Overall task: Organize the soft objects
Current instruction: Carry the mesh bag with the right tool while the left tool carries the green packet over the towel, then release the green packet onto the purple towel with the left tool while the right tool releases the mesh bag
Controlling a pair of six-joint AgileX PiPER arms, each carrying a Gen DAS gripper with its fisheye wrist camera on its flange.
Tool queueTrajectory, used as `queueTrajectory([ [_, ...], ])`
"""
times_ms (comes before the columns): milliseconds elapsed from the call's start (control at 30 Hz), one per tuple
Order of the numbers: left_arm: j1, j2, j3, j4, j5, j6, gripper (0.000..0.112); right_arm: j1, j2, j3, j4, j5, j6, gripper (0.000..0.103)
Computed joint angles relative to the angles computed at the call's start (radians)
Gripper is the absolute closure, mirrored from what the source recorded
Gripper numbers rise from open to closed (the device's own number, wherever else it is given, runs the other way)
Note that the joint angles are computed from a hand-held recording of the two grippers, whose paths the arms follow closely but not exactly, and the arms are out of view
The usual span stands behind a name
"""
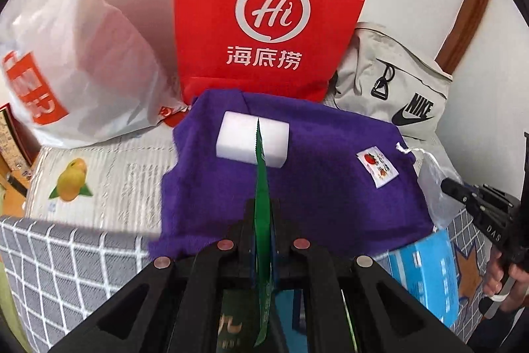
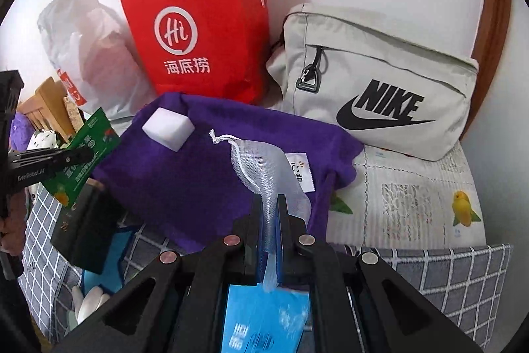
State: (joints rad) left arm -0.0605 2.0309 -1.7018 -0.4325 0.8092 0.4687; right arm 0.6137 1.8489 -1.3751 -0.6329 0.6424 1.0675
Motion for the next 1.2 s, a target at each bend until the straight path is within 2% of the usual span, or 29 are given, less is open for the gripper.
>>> queueTrajectory([
  [467, -0.050, 0.279, -0.425, 0.070, 0.146, -0.116, 0.105, -0.092, 0.180, -0.179, 0.154, 0.016, -0.212, 0.097],
  [633, -0.047, 0.342, -0.497, 0.073, 0.180, -0.136, 0.105, -0.105, 0.231, -0.229, 0.216, 0.053, -0.288, 0.097],
  [933, -0.058, 0.372, -0.534, 0.108, 0.194, -0.143, 0.102, -0.123, 0.277, -0.288, 0.294, 0.086, -0.365, 0.096],
  [967, -0.059, 0.373, -0.537, 0.119, 0.195, -0.150, 0.101, -0.124, 0.278, -0.289, 0.302, 0.084, -0.373, 0.095],
  [1067, -0.066, 0.373, -0.530, 0.157, 0.182, -0.166, 0.087, -0.130, 0.295, -0.319, 0.334, 0.096, -0.407, 0.094],
  [1133, -0.062, 0.365, -0.514, 0.157, 0.174, -0.164, 0.080, -0.132, 0.303, -0.329, 0.346, 0.100, -0.419, 0.090],
  [1200, -0.055, 0.362, -0.515, 0.152, 0.177, -0.168, 0.062, -0.133, 0.301, -0.326, 0.362, 0.090, -0.438, 0.080],
])
